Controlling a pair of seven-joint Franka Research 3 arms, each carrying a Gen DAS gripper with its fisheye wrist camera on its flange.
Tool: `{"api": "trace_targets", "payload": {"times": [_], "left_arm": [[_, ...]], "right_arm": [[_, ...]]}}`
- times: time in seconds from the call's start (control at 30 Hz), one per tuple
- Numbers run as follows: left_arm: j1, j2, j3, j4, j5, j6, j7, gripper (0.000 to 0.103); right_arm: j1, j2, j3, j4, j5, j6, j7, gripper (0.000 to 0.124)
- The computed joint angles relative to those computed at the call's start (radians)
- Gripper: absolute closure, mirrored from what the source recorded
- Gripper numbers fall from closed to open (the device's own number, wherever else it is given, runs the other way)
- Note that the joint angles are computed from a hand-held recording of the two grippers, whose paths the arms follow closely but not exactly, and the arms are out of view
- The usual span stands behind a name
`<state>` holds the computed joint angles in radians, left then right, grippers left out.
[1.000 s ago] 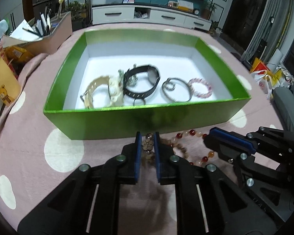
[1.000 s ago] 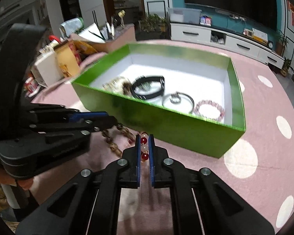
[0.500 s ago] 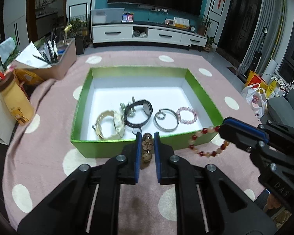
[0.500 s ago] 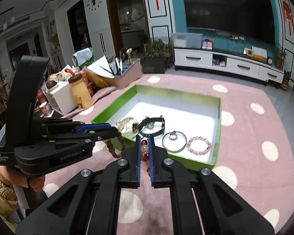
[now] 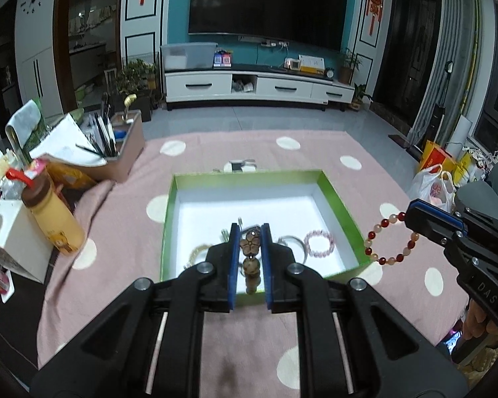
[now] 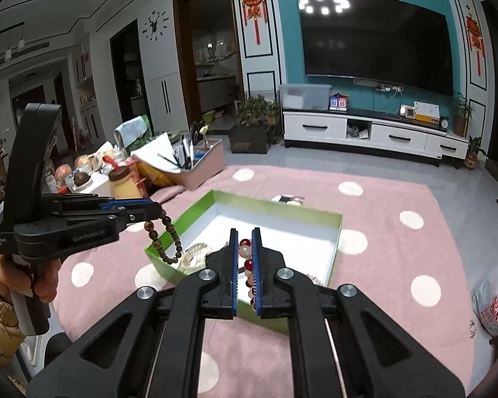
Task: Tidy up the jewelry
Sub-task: 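Lift both bead bracelets and carry them over the green box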
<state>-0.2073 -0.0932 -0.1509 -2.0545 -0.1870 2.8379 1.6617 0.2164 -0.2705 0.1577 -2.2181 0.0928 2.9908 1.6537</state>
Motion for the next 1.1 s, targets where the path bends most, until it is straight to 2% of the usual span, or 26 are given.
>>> {"api": "trace_targets", "payload": {"times": [0.33,1.1], "left_arm": [[0.023,0.058,-0.019,0.100,0.077,-0.028,-0.056,0.091],[0.066,0.216,-0.049,0.241,0.190,-0.063,-0.138,0.091]], "right_arm": [[-0.021,0.043,-0.013,0.061,-0.014,0.008,0.013,0.117],[-0.001,0.151,-0.056,0.143,0.005,-0.014,-0.005,0.117]]}}
